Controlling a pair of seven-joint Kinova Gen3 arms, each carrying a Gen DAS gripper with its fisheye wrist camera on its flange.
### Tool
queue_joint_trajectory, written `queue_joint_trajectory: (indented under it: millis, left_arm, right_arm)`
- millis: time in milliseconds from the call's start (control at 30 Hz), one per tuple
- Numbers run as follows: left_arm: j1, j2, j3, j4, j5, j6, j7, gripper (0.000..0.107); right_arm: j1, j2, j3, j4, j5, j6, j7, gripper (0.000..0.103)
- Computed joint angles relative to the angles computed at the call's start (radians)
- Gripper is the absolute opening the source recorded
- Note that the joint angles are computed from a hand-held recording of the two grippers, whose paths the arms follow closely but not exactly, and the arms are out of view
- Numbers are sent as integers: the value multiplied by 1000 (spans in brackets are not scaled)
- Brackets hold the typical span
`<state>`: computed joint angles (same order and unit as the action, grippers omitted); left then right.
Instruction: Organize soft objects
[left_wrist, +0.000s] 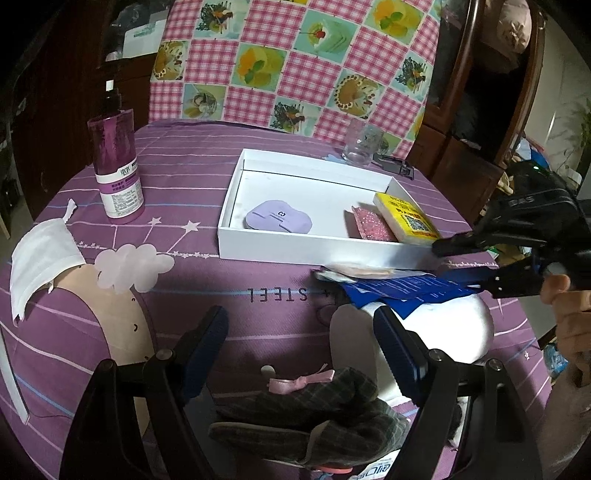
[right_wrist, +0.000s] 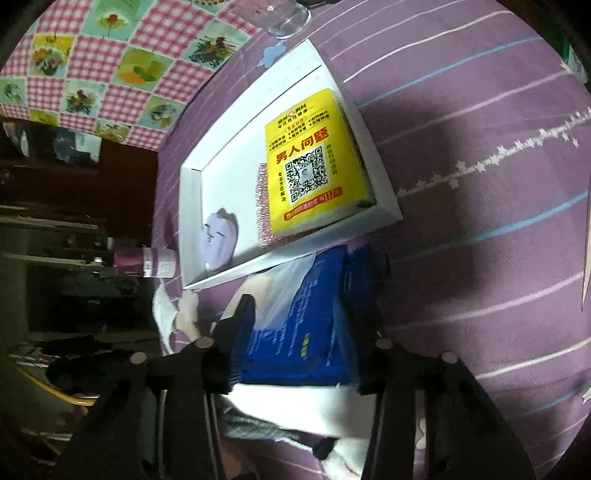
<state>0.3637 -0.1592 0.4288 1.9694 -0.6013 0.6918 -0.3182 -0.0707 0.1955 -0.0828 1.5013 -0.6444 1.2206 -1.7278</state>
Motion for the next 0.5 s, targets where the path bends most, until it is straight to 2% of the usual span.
queue_joint_trajectory:
  millis: [67, 133, 267, 500]
  left_arm:
    - [0, 0, 1, 0, -1, 1, 1, 81]
    - [1, 0, -2, 1, 2, -3, 0, 81]
    - [-2, -5, -3, 7, 3, -15, 2, 81]
    - [-43, -38, 4, 49, 16, -106, 10, 81]
  right_arm:
    - [-24, 12, -4, -19, 47, 4, -24, 15]
    - [-34, 24, -11, -28, 62, 12, -19, 1]
    - [-35, 10, -14, -29, 62, 5, -1, 1]
    - [-22, -41, -6, -50, 23, 14, 30, 1]
